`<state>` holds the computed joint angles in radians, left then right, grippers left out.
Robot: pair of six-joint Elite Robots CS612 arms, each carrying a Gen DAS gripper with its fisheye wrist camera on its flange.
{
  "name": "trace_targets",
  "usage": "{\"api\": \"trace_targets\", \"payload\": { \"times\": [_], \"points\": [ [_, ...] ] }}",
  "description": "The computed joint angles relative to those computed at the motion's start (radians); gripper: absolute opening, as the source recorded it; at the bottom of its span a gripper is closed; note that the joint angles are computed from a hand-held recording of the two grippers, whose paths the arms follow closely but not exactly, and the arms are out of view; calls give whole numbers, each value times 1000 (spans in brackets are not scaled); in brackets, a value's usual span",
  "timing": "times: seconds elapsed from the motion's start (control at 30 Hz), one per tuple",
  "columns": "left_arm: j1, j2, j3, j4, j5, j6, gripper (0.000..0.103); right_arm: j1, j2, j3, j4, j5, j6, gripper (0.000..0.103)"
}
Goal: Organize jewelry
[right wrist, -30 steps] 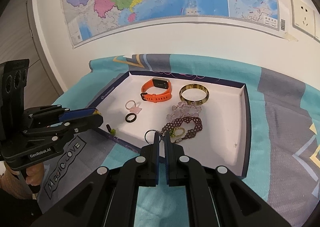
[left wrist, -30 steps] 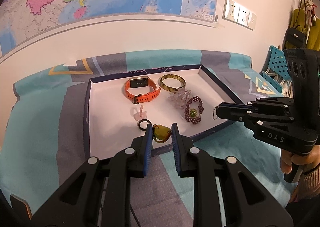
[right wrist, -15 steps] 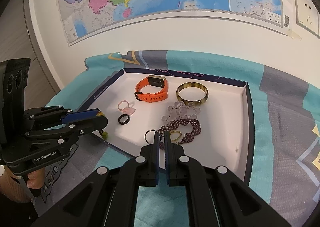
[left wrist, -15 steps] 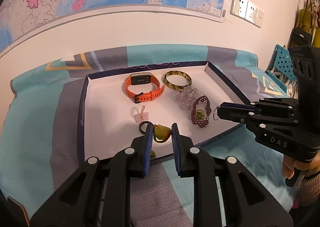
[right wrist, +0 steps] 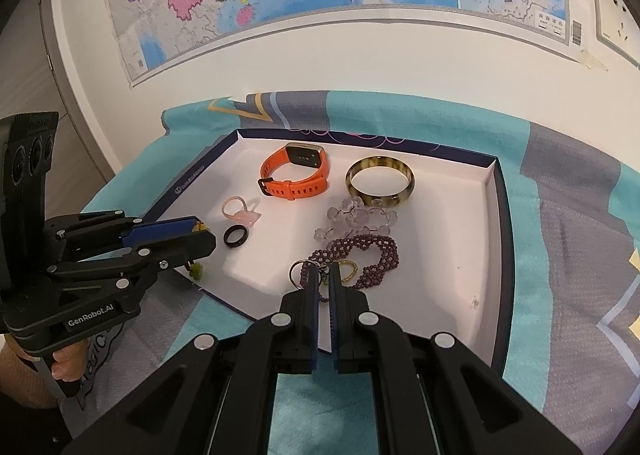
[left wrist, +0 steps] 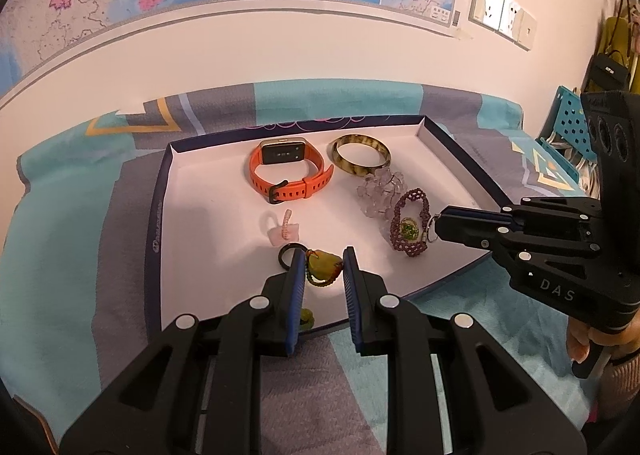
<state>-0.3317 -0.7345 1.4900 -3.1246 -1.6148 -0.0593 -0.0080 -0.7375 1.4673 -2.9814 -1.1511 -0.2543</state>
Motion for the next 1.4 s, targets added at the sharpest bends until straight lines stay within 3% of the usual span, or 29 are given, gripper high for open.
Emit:
{"api": "trace_targets", "payload": {
  "times": [0.33,0.43,0.57,0.63,0.67,0.7,0.77,0.83,0.87,0.9,0.97,1.07,1.4],
  "points": [
    [-2,12,-17,40,19,-12,21,4,10,-18,41,-20,-3,4],
    [-2,13,-17,45,22,-13,32,3,11,-20,49,-18,7,10],
    [-2,10,-7,26,28,-17,44,1,7,-11,40,-16,11,25],
    [-1,7,0,13,24,-22,57,0,3,-2,27,-14,16,31],
    [0,4,6,0,26,-26,61,0,-1,4,17,-14,19,38],
    [0,2,12,-13,29,-28,64,-1,-4,13,0,-18,25,52],
    [1,-4,22,-28,30,-30,73,-3,-11,29,-30,-17,36,61],
    [1,-12,39,-53,39,-37,89,-5,-19,43,-43,-19,41,67],
    [-1,-17,49,-65,51,-37,93,-6,-23,52,-54,-20,46,78],
    [-5,-24,64,-80,74,-36,98,-6,-27,64,-77,-24,51,81],
    [-8,-35,85,-97,97,-36,97,-6,-35,81,-101,-38,52,82],
    [-12,-51,122,-127,128,-41,97,-6,-48,116,-155,-48,61,96],
    [-24,-85,204,-178,185,-97,97,3,-78,197,-238,-121,77,96]
  ]
}}
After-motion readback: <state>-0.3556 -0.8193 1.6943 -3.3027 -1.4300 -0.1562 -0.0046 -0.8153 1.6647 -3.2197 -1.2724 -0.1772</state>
